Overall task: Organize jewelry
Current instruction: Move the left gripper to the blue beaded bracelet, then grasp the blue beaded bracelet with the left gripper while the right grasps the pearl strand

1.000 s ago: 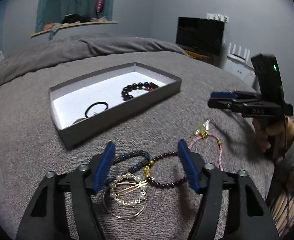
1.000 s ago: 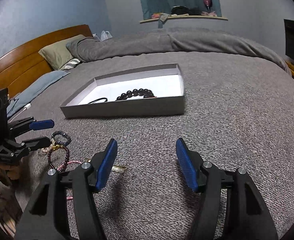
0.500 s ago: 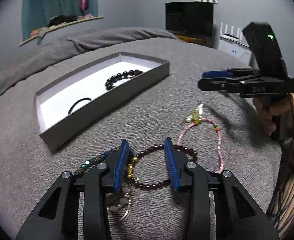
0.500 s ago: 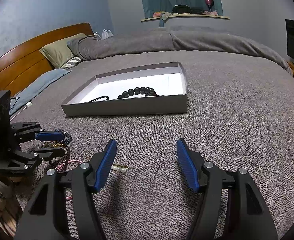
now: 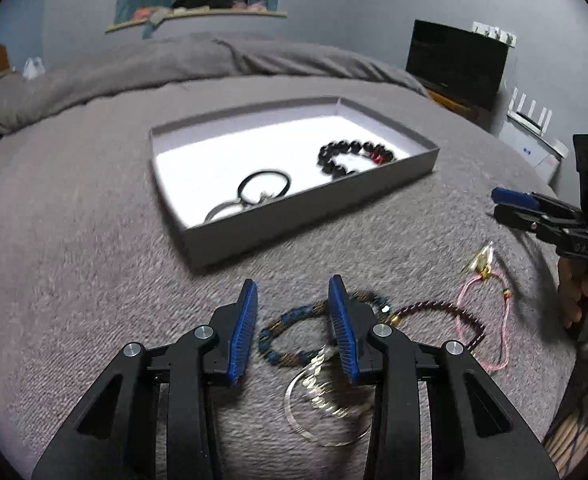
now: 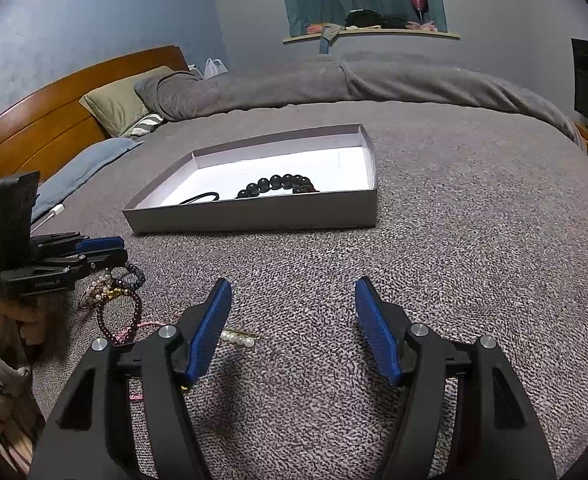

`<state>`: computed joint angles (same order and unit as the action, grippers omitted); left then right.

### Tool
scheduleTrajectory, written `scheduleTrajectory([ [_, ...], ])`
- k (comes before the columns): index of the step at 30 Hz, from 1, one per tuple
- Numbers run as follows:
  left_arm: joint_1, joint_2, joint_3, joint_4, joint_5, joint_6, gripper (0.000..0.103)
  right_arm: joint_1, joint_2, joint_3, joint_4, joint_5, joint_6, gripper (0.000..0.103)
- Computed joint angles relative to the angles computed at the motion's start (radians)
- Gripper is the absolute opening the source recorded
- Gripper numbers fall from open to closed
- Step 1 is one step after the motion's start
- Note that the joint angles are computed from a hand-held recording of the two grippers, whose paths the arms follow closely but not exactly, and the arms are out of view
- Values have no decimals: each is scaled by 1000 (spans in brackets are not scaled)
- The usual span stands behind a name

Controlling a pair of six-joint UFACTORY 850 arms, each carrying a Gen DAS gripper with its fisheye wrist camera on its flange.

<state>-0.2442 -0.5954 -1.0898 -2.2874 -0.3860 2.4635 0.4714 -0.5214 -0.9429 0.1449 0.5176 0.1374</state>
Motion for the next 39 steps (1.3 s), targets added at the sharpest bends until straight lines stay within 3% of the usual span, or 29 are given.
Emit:
scheduleTrajectory([
  [4, 9, -11, -17, 183, 30, -145, 39, 1, 1, 0, -4, 2, -3, 64],
  [7, 14, -23, -30, 227, 29, -202, 37, 3, 1, -1, -11, 2, 0, 64],
  [9, 9, -25, -30, 200, 35, -170, 31, 5, 0, -2, -17, -2, 0, 64],
  [11, -1, -27, -32, 131, 58, -111, 11, 8, 0, -3, -23, -5, -1, 64],
  [12, -3, -29, -35, 112, 65, -97, 8, 10, 1, -3, -26, -6, -2, 64],
  [14, 0, -27, -31, 86, 56, -77, 8, 15, 2, -3, -31, -8, -6, 64],
  [22, 33, 4, 1, -326, 27, 198, 8, 23, 1, -4, -27, -15, -30, 64],
  [29, 48, -17, -29, -250, 81, 98, 8, 25, -17, -26, -116, -82, 6, 64],
  [32, 40, -29, -42, -239, 112, 89, 8, 39, -28, -40, -142, -113, -18, 54],
  [34, 41, -38, -50, -205, 119, 47, 10, 44, -35, -48, -146, -124, -27, 40],
  [39, 41, -50, -63, -151, 133, -2, 14, 43, -42, -58, -201, -136, 11, 26],
])
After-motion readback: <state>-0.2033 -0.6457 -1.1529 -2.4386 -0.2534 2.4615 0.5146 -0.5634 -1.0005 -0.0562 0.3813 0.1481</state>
